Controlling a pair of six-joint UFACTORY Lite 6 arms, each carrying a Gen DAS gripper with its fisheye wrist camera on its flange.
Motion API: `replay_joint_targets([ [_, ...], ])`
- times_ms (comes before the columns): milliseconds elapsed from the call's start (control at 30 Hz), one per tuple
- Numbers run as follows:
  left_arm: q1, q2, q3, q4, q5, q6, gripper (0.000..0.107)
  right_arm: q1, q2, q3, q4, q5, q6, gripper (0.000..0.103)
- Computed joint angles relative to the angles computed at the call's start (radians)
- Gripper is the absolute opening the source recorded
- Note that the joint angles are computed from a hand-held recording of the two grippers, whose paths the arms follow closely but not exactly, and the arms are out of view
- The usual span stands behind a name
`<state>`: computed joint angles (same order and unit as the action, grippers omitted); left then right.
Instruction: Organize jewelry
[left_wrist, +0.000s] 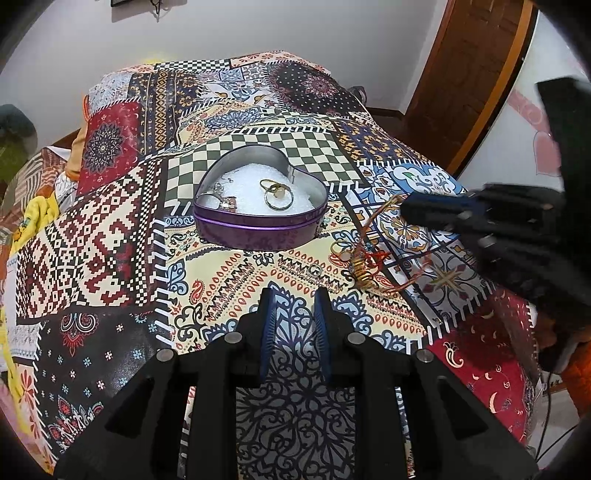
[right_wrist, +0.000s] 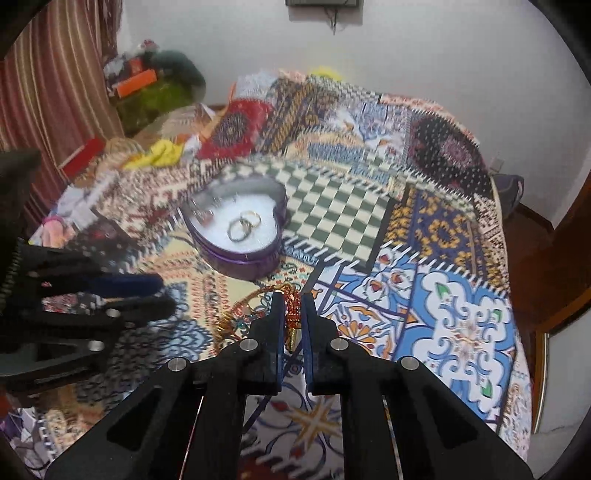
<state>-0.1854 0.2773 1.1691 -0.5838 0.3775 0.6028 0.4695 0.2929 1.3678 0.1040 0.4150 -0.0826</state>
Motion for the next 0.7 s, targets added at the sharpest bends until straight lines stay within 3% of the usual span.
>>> replay_joint_targets([
  [400,-0.061,0.118,0.090,0.152,-0.045,-0.128,0.020,-0.083,-0.114,-0.108,-0.003,-0.025,0.009,0.007],
  [700,-0.052,0.195,0.173,0.076,-0.023,-0.073,0.020,-0.129,-0.136,-0.159,0.045,-0.048,-0.039,0.007],
])
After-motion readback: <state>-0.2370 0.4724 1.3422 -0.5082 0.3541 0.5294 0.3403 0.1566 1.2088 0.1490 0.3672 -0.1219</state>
